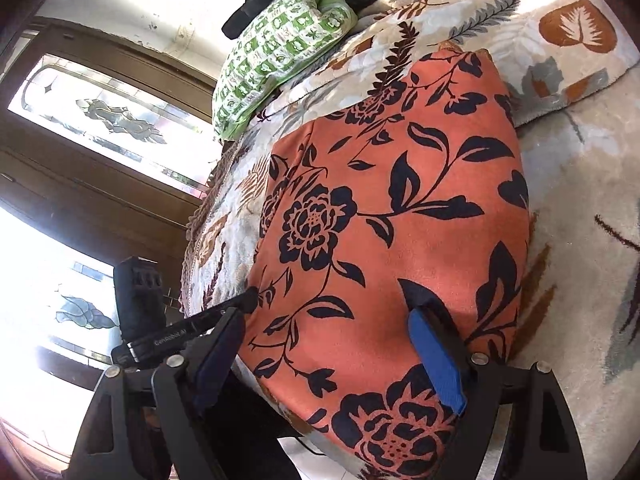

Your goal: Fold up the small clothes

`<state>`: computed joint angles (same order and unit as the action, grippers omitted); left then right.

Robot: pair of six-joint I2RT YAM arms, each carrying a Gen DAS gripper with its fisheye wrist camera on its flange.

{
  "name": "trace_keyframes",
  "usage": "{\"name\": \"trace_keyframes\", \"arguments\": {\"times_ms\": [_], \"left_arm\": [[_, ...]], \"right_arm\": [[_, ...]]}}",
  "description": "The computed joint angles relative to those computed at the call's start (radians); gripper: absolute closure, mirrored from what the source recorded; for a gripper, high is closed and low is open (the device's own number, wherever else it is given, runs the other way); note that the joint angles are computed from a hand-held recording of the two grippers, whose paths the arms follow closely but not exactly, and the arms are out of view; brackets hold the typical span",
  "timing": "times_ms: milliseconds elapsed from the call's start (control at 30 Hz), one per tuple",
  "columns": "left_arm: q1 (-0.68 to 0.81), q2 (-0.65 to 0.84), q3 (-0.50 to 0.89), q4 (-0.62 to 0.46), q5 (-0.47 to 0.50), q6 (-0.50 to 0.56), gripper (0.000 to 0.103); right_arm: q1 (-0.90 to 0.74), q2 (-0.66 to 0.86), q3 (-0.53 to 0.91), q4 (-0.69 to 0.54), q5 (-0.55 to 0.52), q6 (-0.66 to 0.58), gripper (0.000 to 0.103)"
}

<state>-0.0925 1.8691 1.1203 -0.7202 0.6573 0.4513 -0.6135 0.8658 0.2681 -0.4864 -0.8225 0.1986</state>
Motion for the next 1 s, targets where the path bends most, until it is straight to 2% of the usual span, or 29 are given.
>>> {"name": "trace_keyframes", "arguments": {"times_ms": [133,200,267,400,467,500,533,567,633,700,800,867,967,1000], "left_arm": [[0.005,-0.046,-0.02,-0.007,0.015,0.025,0.072],[-0.017,-0.044,-0.037,0.027,-0.042,0.024,0.071],[-0.039,-0.025,-0.038,0.044,-0.089,0.006,0.065],[-0.066,-0.175,-0.133,0.131,-0.166,-0.032,0.063],[-0.084,-0.284,-0.191,0.189,-0.223,-0.051,0.048],[-0.087,-0.326,-0.209,0.215,-0.238,-0.066,0.034],[-0.086,-0.368,-0.228,0.239,-0.248,-0.084,0.026],[-0.081,-0.402,-0.241,0.255,-0.256,-0.097,0.024],[-0.077,-0.425,-0.232,0.255,-0.262,-0.104,0.024],[-0.071,-0.42,-0.215,0.246,-0.269,-0.099,0.024],[-0.086,-0.407,-0.207,0.255,-0.287,-0.116,0.024],[-0.098,-0.41,-0.219,0.266,-0.3,-0.123,0.024],[-0.104,-0.413,-0.228,0.265,-0.317,-0.122,0.024],[-0.103,-0.413,-0.228,0.265,-0.314,-0.118,0.024]], "right_arm": [[-0.022,0.033,0.002,0.012,-0.021,-0.005,0.017],[-0.02,0.029,-0.001,0.013,-0.02,-0.004,0.017],[-0.022,0.033,0.004,0.005,-0.019,-0.013,0.017],[-0.035,0.049,0.013,-0.008,-0.03,-0.031,0.017],[-0.035,0.058,0.022,-0.015,-0.027,-0.031,0.017],[-0.024,0.049,0.03,-0.028,-0.01,-0.021,0.017],[-0.001,0.035,0.045,-0.045,0.018,-0.005,0.017],[0.029,0.006,0.06,-0.07,0.06,0.018,0.017],[0.078,-0.083,0.092,-0.121,0.121,0.063,0.017],[0.084,-0.145,0.121,-0.147,0.114,0.079,0.017],[0.069,-0.158,0.144,-0.143,0.117,0.095,0.016],[0.057,-0.107,0.127,-0.101,0.126,0.109,0.015],[0.066,0.088,0.063,0.048,0.159,0.137,0.011],[0.056,0.102,0.047,0.08,0.149,0.128,0.011]]}}
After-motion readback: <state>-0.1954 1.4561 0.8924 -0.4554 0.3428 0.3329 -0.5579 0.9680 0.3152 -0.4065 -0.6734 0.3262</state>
